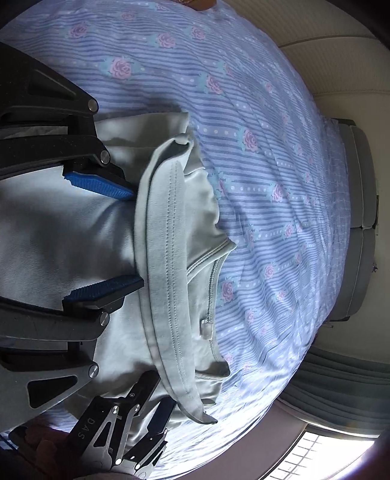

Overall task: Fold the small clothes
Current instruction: 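Lower the hem onto the collar and open both tools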

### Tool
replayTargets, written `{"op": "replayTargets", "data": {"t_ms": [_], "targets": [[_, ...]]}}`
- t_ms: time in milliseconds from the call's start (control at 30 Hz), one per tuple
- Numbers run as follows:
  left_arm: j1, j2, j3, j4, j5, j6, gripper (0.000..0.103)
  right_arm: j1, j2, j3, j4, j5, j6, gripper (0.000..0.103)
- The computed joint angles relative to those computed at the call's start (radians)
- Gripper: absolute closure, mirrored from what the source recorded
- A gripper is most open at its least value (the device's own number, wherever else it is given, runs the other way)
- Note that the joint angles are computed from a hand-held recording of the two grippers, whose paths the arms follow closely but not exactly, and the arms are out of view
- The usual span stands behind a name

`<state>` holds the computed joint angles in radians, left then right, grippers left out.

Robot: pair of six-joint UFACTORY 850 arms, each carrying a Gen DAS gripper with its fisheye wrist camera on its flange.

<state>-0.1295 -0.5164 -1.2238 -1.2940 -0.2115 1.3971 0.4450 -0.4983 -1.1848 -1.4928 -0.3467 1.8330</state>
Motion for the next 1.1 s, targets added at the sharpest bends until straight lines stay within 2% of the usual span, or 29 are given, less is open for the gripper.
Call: {"op": "replayTargets", "data": {"t_ms": [133, 400, 500, 567, 633, 800, 1000, 1100], "targets": [[0.0, -0.03, -0.059, 0.144, -0.01, -0.153, 0.052, -0.017, -0.022, -0.046, 0.063, 0.007, -0.05, 0.049], [0.011, -0.102, -0.174, 0.283, -0.04, -0.341, 0.052, -0.064, -0.072, -0.147, 0.185, 0.017, -0.143, 0.049], [0.017, -0.084, -0.162, 0.208, -0.044, -0.28, 0.053, -0.076, -0.056, -0.14, 0.157, 0.033, -0.089, 0.049], [0.026, -0.051, -0.122, 0.078, -0.056, -0.152, 0.052, -0.077, -0.032, -0.113, 0.106, 0.05, -0.031, 0.049], [0.033, -0.025, -0.085, 0.015, -0.072, -0.083, 0.052, -0.069, -0.005, -0.074, 0.022, 0.069, 0.045, 0.049], [0.038, -0.01, -0.037, 0.029, -0.091, -0.073, 0.052, -0.042, 0.013, -0.032, -0.039, 0.086, 0.065, 0.049], [0.032, -0.07, -0.133, 0.214, -0.093, -0.28, 0.052, -0.054, -0.061, -0.122, 0.247, 0.09, -0.217, 0.049], [0.03, -0.096, -0.179, 0.314, -0.068, -0.391, 0.052, -0.077, -0.094, -0.179, 0.413, 0.083, -0.356, 0.049]]}}
